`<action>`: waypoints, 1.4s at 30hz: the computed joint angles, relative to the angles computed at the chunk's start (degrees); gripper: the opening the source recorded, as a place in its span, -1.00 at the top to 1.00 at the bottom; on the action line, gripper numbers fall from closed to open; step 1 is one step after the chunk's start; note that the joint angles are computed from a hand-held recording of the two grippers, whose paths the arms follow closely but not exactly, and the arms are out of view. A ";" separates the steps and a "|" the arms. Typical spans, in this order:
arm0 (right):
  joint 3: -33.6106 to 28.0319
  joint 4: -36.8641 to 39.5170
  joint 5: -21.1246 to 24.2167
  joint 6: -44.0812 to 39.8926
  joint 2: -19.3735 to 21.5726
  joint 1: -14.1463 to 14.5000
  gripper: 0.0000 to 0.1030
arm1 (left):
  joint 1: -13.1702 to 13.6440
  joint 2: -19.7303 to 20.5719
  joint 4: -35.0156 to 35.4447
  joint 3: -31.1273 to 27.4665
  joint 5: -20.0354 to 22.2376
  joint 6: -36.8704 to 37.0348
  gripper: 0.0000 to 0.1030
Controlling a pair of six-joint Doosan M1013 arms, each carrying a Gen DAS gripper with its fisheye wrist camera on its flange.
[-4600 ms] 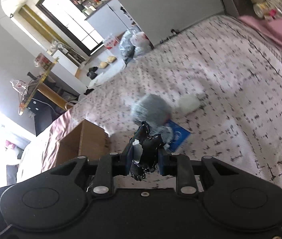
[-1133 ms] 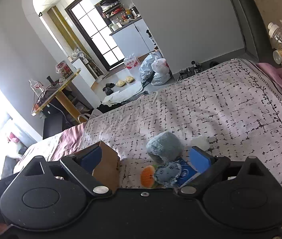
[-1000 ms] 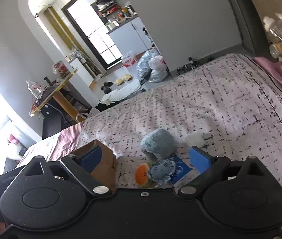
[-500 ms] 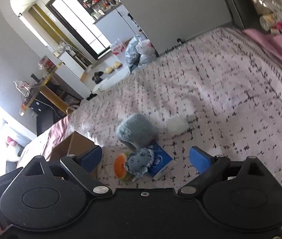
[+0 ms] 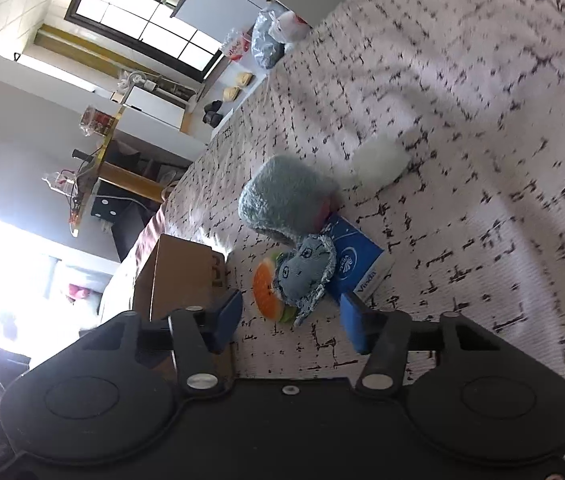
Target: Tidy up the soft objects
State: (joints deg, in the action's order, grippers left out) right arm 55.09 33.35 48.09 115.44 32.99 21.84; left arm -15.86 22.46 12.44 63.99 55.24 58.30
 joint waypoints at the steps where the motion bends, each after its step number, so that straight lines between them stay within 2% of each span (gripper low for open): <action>1: -0.24 -0.05 0.21 0.46 0.28 0.01 0.03 | -0.03 0.20 -0.11 -0.09 0.14 -0.04 -0.36; 10: -2.30 1.49 2.03 3.08 2.60 -0.07 0.32 | 0.17 1.54 -1.64 -0.36 0.51 0.81 -0.17; 15: -3.74 2.72 4.27 3.08 3.87 -0.16 0.36 | 0.42 2.22 -2.94 -0.59 0.56 1.51 -0.16; 20: -4.13 4.37 4.37 1.66 4.46 -0.23 0.91 | 0.52 2.91 -3.38 -0.94 0.47 1.88 -0.16; 25: -3.48 2.58 2.06 0.24 3.73 -0.02 0.94 | 0.49 3.97 -3.04 -2.19 1.13 1.20 -0.18; 31: -2.37 -3.64 -1.02 4.48 2.78 0.13 0.94 | 0.28 5.43 -3.58 -3.49 1.85 2.12 -0.21; 34: -2.05 -6.29 -1.41 6.72 2.64 0.12 0.94 | 0.13 6.19 -3.29 -4.07 2.35 2.51 -0.23; 42: -2.12 -7.33 -0.81 7.86 2.94 0.03 0.94 | 0.43 8.15 -4.04 -6.00 5.48 1.24 -0.21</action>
State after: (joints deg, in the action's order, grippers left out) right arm 52.97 26.02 47.28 123.30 35.93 21.87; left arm -15.43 30.61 8.40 57.99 60.72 59.54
